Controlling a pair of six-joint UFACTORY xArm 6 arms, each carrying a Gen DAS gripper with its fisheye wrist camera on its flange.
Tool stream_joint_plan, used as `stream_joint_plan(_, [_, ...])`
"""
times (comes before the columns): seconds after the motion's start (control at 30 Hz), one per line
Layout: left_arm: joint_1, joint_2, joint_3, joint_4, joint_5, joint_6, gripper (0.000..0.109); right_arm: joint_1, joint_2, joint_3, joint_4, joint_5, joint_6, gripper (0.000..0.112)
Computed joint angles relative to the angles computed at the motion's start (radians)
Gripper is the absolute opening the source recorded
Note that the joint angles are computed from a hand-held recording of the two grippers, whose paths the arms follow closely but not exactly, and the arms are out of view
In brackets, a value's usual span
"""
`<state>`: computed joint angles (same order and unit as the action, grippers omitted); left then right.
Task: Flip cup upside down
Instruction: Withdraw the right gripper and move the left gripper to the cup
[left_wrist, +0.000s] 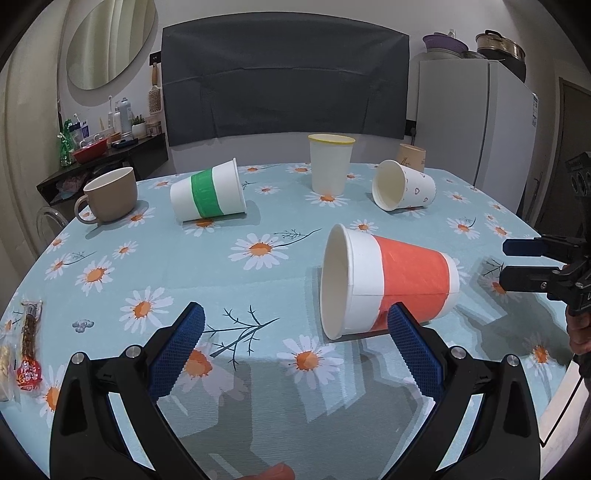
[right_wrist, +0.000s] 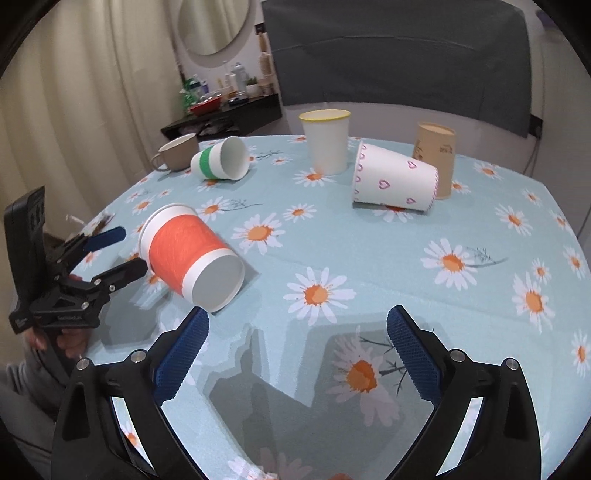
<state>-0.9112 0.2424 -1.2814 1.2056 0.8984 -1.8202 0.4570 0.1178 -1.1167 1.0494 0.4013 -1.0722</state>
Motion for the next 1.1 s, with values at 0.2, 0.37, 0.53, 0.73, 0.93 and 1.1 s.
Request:
stream_joint_plan(0.2, [0.0, -0.001, 0.001, 0.008, -0.008, 0.006, 0.097, 0.056, -0.02, 0.068, 0.092, -0.111, 0.016, 0.093])
stream_joint_plan(0.37, [0.005, 0.005, -0.008, -0.012, -0.023, 0.04, 0.097, 0.084, -0.01, 0.077, 0.038, -0.178, 0.049, 0.093])
stream_joint_plan(0.53, [0.018, 0.002, -0.003, -0.011, -0.092, 0.084, 0.097, 0.075, -0.002, 0.066, -0.026, -0.17, 0.065, 0.094])
stream_joint_plan(0.73, [0.002, 0.033, -0.058, -0.066, -0.072, 0.285, 0.097, 0.052, -0.001, 0.061, -0.041, -0.102, 0.058, 0.094])
stream_joint_plan(0.93, [0.007, 0.038, -0.128, -0.15, -0.055, 0.627, 0.097, 0.049, -0.007, 0.067, -0.049, -0.081, 0.028, 0.094])
stream_joint_plan(1.1, [0.035, 0.074, -0.233, -0.307, -0.045, 1.025, 0.097, 0.017, 0.006, 0.038, -0.007, 0.026, -0.004, 0.094])
